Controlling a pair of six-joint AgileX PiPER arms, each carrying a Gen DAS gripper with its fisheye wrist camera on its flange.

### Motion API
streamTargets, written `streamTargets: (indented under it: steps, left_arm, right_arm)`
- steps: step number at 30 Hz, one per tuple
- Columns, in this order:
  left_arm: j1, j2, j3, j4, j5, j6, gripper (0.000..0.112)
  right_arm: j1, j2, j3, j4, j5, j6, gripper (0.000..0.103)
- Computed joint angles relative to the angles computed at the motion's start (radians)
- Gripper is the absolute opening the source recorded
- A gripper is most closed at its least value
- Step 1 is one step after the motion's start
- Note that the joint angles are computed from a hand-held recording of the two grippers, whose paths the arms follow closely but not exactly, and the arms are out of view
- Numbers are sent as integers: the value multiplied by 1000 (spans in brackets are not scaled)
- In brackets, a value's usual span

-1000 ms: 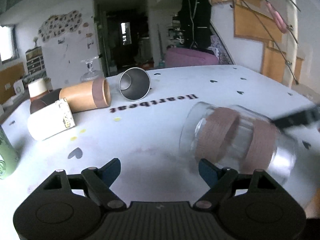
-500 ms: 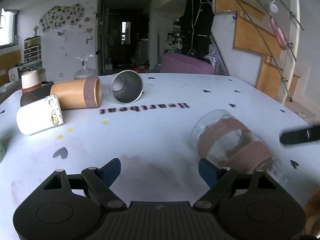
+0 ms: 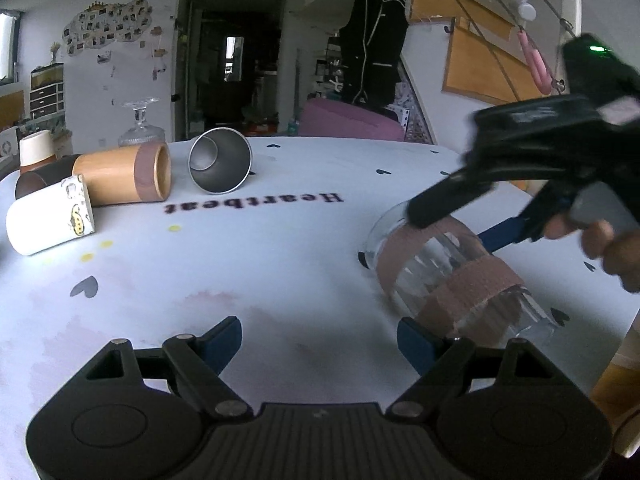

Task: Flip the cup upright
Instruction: 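Grasp the glass mug with the right gripper and set it upright on the table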

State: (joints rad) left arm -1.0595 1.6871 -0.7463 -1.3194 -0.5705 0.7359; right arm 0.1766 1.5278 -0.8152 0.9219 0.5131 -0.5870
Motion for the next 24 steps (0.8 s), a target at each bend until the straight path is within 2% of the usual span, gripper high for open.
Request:
streamTargets:
  steps: [2, 4, 6, 8, 13, 20, 24]
  left_arm:
    - [0, -2, 5, 7, 2, -13, 85]
    - [0, -3, 9, 9, 2, -20, 85]
    - [-4, -6, 12, -3, -2, -12, 85]
    - [-5, -10, 18, -7, -7, -11, 85]
    - [-1, -19, 28, -1, -16, -24, 85]
    - [-12, -31, 31, -4, -31, -13, 85]
    - [-20, -35, 25, -14, -35, 7, 85]
  right_arm:
    - [9, 56, -61, -72, 28, 115, 95]
    - [2, 93, -88, -90, 48, 150, 93]
    - [1, 122, -113, -111, 66, 191, 85]
    - [-18, 131, -122, -87, 101, 152, 79]
    - [-34, 78, -108, -93, 117, 97, 78]
    - [-62, -89, -48, -182, 29, 67, 78]
    - [-84, -154, -23, -284, -68, 109, 78]
